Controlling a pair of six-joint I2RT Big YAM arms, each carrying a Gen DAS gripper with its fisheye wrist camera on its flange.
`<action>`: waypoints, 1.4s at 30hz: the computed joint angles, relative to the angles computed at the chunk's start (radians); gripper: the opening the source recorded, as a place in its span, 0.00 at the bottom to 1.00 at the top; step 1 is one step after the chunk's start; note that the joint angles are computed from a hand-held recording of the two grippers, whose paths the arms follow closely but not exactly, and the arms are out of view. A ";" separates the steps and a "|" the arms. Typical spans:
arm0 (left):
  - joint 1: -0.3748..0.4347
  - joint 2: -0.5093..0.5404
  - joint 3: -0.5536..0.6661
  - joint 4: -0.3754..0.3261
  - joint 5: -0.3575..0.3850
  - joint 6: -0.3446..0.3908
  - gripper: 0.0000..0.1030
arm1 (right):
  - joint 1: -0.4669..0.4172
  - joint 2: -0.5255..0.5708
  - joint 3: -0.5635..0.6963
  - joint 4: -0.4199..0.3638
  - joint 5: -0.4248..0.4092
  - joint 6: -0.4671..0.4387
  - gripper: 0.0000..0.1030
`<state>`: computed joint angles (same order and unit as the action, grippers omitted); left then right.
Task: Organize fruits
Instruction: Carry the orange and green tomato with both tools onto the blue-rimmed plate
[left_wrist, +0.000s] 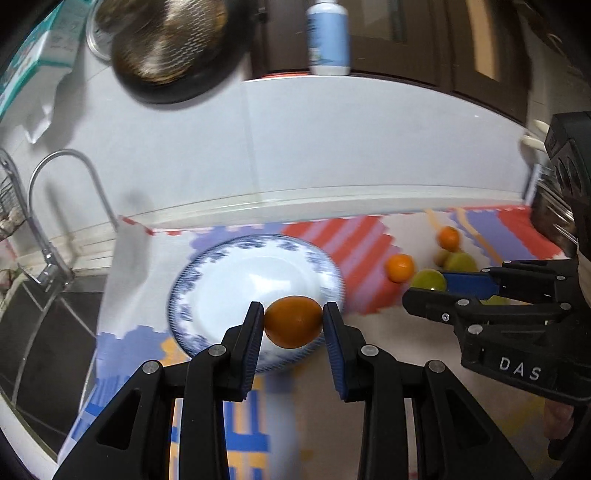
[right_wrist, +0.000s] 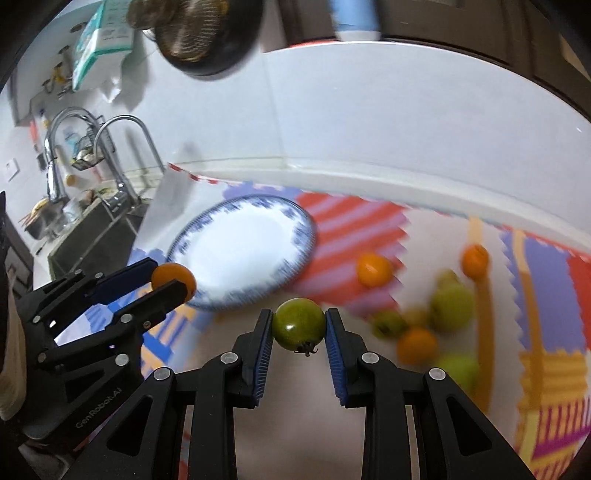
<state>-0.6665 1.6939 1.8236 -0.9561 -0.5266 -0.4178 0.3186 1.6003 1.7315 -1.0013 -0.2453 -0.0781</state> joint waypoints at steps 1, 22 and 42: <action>0.012 -0.001 -0.006 0.002 0.003 0.004 0.32 | 0.014 0.033 0.037 -0.010 -0.005 -0.002 0.28; 0.157 0.065 -0.048 -0.011 0.128 -0.019 0.32 | 0.095 0.363 0.354 -0.138 -0.012 -0.049 0.28; 0.104 -0.015 -0.062 -0.035 0.036 -0.091 0.54 | 0.079 0.230 0.210 -0.043 0.009 -0.028 0.38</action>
